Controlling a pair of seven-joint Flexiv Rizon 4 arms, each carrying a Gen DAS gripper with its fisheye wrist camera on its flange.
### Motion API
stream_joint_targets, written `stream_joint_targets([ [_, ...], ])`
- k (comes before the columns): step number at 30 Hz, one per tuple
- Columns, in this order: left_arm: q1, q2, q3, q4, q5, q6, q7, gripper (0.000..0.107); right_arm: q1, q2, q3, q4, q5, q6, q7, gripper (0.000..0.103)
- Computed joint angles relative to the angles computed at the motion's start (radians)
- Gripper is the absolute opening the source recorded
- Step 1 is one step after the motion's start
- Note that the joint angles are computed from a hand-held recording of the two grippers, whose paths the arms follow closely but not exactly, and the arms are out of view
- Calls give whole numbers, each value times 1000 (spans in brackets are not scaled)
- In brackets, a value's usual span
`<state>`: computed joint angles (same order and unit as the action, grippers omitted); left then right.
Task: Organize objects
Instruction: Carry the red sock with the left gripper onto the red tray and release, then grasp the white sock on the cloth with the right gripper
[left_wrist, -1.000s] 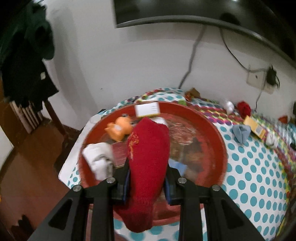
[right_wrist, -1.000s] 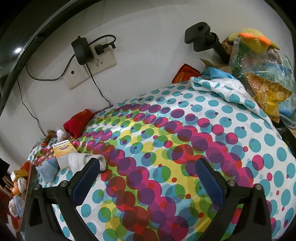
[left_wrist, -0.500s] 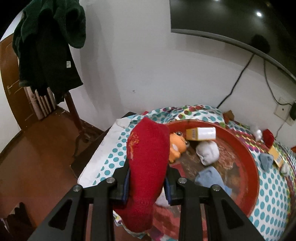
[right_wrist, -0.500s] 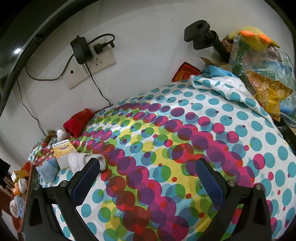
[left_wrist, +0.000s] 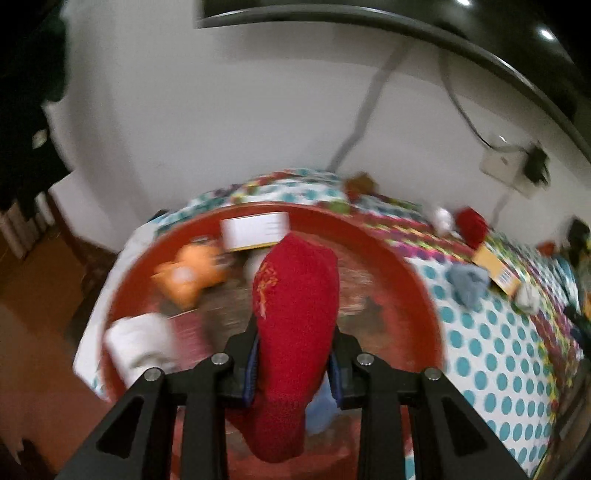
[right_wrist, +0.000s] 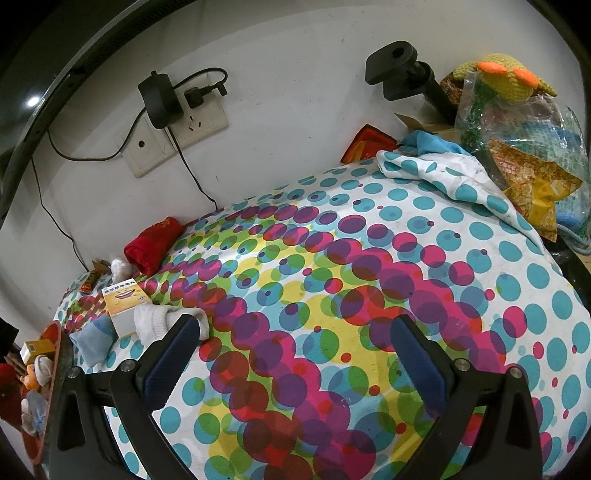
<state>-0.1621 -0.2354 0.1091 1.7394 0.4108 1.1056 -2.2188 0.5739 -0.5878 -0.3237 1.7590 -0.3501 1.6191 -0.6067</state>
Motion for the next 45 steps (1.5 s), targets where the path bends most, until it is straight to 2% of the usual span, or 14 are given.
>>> stream_joint_targets([
  [5,-31,-125,-7,-179,-11,-89,-7,31,8,1,-8,2,6,5,3,103],
  [13,-68,-307,33,-460,-45,-337,-36,31,25,0,-28,8,11,15,3,103],
  [17,-58,-364,34,-524,-83,-393,-34,31,34,2,-37,13,19,22,1,103],
  [20,-58,-384,45,-538,-90,-419,-57,34,38,2,-42,12,23,20,2,103],
  [23,-31,-380,26,-495,-138,-380,-67,54,53,0,-62,17,28,32,3,103],
  [25,-39,-360,36,-460,-119,-317,-72,86,60,-1,-69,18,34,36,-1,103],
  [26,-47,-350,44,-451,-105,-299,-77,88,61,-1,-69,17,37,34,-3,103],
  [33,-57,-165,46,-283,-65,-83,-41,88,58,0,-63,15,45,24,-10,103],
  [37,-117,45,101,-66,168,181,-168,88,115,-2,-129,16,14,-1,-9,103],
  [38,-147,98,120,-23,275,213,-246,88,125,-3,-140,14,-3,-13,-13,103],
  [40,-209,210,131,66,501,177,-436,88,163,-4,-180,9,-60,-43,-28,103],
  [41,-216,250,120,113,543,155,-485,88,190,-4,-207,10,-101,-59,-38,103],
  [43,-207,300,105,217,543,174,-528,88,207,-3,-214,9,-168,-53,-64,103],
  [45,-197,333,92,317,527,195,-575,88,188,-1,-163,-15,-204,-57,-98,103],
])
